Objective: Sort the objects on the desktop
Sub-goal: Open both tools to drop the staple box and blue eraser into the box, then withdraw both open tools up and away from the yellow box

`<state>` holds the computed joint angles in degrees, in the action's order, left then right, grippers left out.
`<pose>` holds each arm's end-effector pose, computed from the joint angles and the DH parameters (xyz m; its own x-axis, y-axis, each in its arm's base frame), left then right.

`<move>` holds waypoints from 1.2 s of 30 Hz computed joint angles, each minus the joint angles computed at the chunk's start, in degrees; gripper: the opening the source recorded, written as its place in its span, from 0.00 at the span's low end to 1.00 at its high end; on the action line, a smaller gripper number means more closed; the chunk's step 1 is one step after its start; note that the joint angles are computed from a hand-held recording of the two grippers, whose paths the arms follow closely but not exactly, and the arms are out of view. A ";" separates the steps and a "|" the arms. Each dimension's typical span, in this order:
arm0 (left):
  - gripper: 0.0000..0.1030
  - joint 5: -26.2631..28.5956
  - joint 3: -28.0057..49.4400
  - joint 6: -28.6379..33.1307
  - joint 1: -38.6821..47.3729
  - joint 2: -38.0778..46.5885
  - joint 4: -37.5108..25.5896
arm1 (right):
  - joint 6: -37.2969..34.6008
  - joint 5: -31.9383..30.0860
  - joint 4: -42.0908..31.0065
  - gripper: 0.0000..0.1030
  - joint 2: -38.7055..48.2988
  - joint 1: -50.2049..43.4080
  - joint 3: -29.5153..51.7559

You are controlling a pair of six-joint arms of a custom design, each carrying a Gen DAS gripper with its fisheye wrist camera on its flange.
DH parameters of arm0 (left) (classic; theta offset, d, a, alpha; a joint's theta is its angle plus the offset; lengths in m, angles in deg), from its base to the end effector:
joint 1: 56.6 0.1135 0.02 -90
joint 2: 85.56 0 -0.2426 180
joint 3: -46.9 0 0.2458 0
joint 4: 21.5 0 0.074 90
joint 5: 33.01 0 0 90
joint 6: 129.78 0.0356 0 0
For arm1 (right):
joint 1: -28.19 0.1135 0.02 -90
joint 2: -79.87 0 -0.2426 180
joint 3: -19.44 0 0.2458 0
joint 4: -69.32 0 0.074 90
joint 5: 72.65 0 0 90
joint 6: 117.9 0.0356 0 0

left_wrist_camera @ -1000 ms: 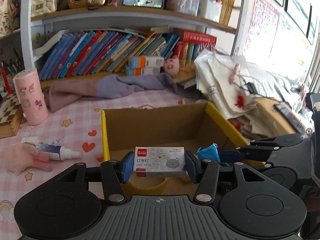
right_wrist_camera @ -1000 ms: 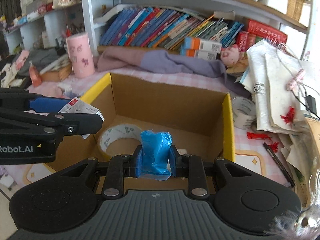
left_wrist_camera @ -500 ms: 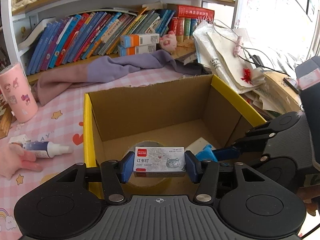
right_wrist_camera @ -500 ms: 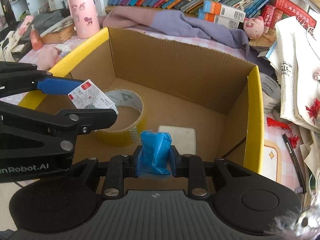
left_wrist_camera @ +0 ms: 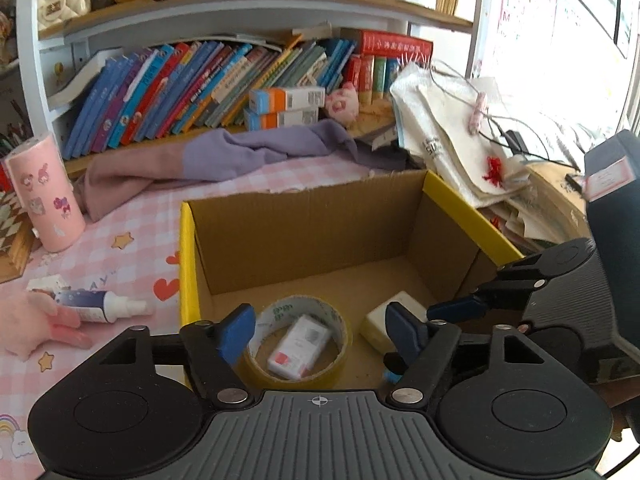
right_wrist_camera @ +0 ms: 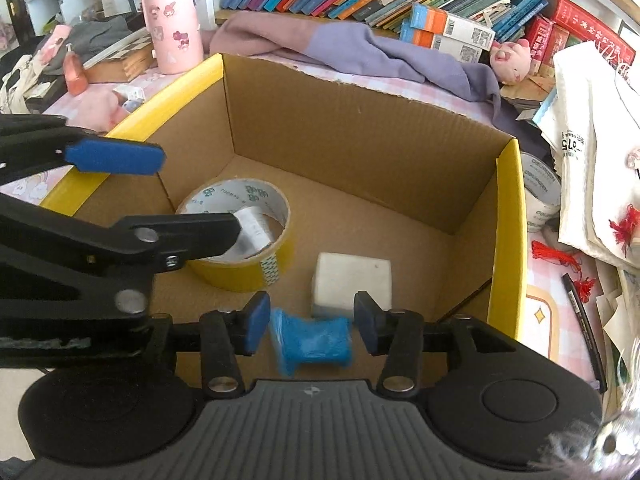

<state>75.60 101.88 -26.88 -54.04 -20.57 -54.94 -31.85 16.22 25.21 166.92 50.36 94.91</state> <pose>0.2380 -0.0007 0.2165 -0.6275 0.1837 -0.7566 0.3377 0.9398 -0.0519 0.2869 0.1177 0.2159 -0.7364 -0.3744 -0.5635 -0.4393 0.8980 -0.0226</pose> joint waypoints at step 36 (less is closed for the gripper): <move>0.80 20.22 -2.42 8.94 27.74 -25.11 -23.24 | 17.59 17.51 -1.21 0.47 -28.36 12.72 -14.67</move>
<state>95.82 99.46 -17.94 -26.30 -45.68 -78.18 -14.27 33.73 24.01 138.57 63.08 80.24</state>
